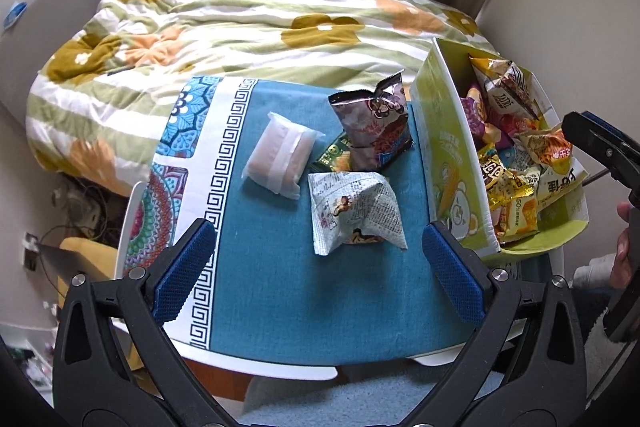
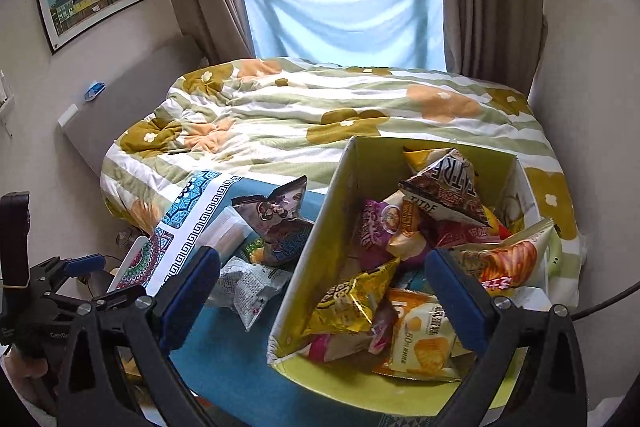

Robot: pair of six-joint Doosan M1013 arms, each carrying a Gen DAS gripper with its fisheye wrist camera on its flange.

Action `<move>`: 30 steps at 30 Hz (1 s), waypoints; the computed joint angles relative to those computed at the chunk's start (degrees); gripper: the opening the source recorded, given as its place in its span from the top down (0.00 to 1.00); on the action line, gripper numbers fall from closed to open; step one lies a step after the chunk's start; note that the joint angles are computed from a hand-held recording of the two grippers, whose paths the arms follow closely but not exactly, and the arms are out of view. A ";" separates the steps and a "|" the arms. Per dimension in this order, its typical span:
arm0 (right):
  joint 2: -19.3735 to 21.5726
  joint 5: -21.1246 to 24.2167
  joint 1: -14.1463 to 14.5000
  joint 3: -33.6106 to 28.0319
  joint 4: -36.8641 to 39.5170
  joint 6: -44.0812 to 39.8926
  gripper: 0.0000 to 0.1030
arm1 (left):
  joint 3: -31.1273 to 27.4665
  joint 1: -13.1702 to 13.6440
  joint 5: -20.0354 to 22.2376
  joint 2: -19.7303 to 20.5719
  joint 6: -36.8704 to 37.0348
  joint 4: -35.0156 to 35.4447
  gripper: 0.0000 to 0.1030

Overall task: Organize snacks
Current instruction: 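Move both tools back toward the remaining snacks on the cloth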

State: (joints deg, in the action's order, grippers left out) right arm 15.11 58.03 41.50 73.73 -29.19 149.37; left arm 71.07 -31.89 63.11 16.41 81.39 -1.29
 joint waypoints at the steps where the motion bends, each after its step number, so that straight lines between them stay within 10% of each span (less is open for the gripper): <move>1: 0.79 0.31 -0.07 -0.99 0.38 -1.00 0.01 | -0.57 0.51 0.35 0.49 2.09 -0.90 0.00; 13: 10.99 8.40 -1.10 -13.83 4.43 -13.31 0.01 | -4.50 5.23 3.98 5.32 20.79 -8.26 0.01; 30: 19.40 13.32 1.68 -19.51 7.03 -0.06 0.01 | -14.32 8.82 10.37 16.02 27.81 -10.36 0.01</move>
State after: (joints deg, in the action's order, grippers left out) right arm 34.51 71.35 43.18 54.23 -22.16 149.31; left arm 56.75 -23.07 73.47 32.44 109.19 -11.65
